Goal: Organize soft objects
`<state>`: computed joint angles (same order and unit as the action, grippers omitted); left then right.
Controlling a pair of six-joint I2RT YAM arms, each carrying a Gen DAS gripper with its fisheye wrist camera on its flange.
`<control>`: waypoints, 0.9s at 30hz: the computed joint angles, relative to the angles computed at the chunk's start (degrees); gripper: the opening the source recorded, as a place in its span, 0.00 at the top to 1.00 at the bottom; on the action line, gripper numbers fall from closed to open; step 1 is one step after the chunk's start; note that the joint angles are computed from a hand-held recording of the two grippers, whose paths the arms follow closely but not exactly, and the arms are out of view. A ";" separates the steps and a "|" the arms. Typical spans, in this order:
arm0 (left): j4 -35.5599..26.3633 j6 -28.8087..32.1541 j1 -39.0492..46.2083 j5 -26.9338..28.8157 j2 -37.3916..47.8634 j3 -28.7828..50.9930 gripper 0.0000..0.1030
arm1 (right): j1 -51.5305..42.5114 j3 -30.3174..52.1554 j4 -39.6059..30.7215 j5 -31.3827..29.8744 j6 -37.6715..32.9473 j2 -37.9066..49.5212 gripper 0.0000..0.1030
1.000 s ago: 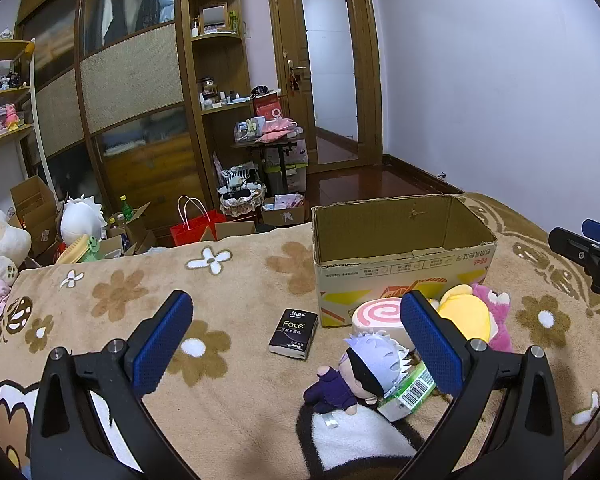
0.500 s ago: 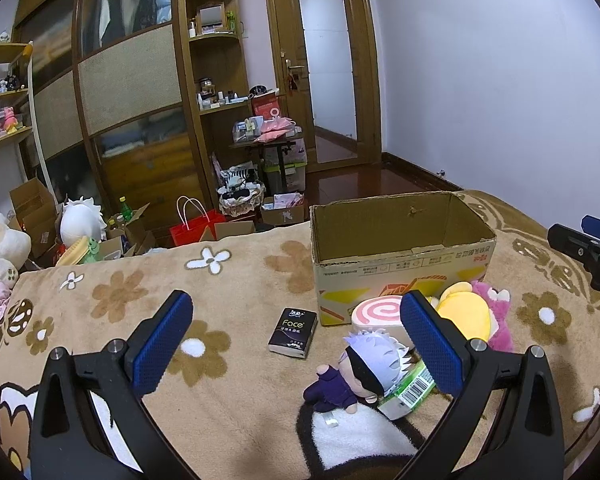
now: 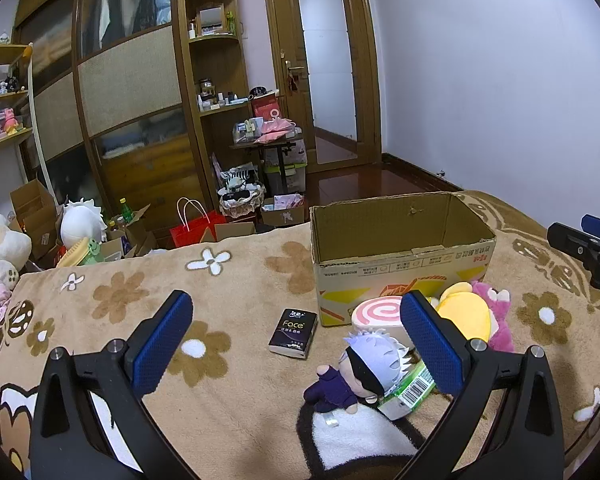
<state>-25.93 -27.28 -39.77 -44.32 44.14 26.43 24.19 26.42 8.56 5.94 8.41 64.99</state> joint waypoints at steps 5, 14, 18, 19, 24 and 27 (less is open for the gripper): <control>-0.24 -0.15 -0.12 -0.07 -0.11 0.04 0.00 | 0.10 -0.12 -0.09 0.13 -0.08 -0.26 0.00; -0.09 -0.09 -0.16 -0.10 0.17 0.08 0.00 | 0.05 -0.05 0.08 0.02 -0.04 -0.12 0.00; -0.10 -0.15 -0.18 -0.13 0.32 0.14 0.00 | 0.51 -0.31 0.53 0.51 -0.08 -0.03 0.00; -0.10 -0.15 -0.18 -0.13 0.32 0.14 0.00 | 0.41 -0.28 0.47 0.35 -0.03 -0.09 0.00; -0.08 -0.09 -0.21 -0.18 0.27 0.11 0.00 | 0.32 -0.32 0.50 0.20 0.03 -0.07 0.00; -0.12 -0.06 -0.14 -0.08 0.32 0.17 0.00 | 0.37 -0.21 0.41 0.30 0.01 -0.03 0.00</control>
<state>-26.04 -27.34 -39.90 -44.40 44.46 26.60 24.56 26.22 8.97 6.24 8.42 64.96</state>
